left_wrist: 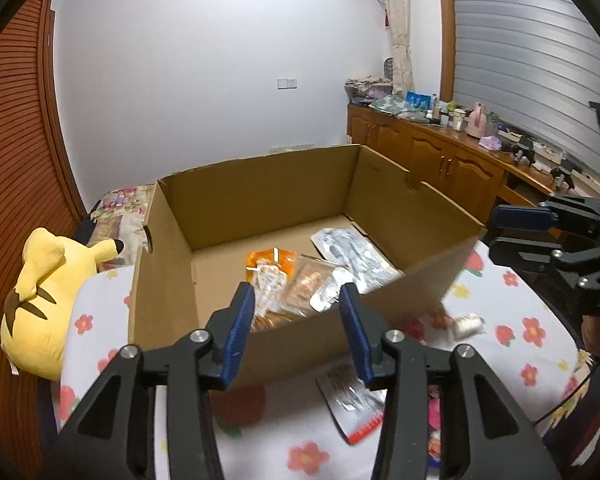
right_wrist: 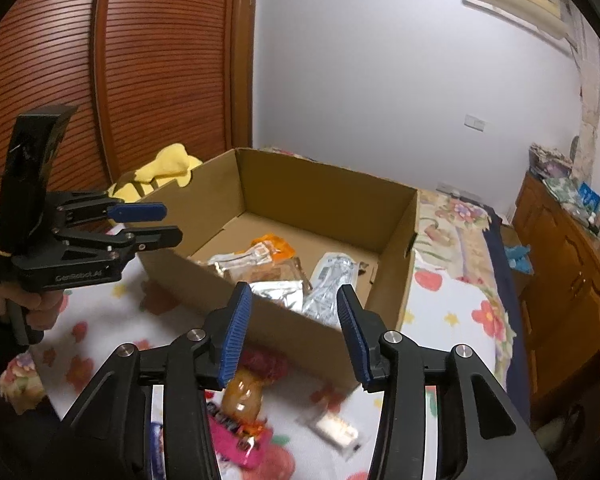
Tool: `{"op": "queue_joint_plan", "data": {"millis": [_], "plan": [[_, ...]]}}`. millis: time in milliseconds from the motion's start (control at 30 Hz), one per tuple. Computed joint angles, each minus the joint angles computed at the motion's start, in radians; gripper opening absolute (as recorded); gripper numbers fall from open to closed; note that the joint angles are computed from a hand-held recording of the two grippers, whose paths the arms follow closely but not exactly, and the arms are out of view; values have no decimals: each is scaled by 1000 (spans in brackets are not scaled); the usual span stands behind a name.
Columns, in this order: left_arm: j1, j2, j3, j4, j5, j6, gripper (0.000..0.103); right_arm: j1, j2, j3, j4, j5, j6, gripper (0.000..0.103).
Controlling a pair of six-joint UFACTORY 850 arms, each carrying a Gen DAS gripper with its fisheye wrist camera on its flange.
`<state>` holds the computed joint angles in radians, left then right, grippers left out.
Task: Organize snacks
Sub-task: 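Move both grippers back to the remaining snacks beside the box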
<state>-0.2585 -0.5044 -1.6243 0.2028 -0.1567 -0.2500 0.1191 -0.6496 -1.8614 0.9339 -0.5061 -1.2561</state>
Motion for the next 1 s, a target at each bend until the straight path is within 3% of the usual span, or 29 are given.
{"op": "queue_joint_plan", "data": {"millis": [233,367,467,633,1000], "plan": [[-38,77,140,-68,42,52,47,-12,95,169,80,26,-75,50],[-59,95,194,31,43,-55,47,-13,118,230,79,28,-65,54],[-65,106,223,8,47,-43,47,-10,116,250,64,18,-41,55],[-66,111,251,149,47,-186,47,-3,94,249,44,7,-15,55],[-51,120,300,-23,66,-48,47,27,-23,127,-139,-23,185,55]]}}
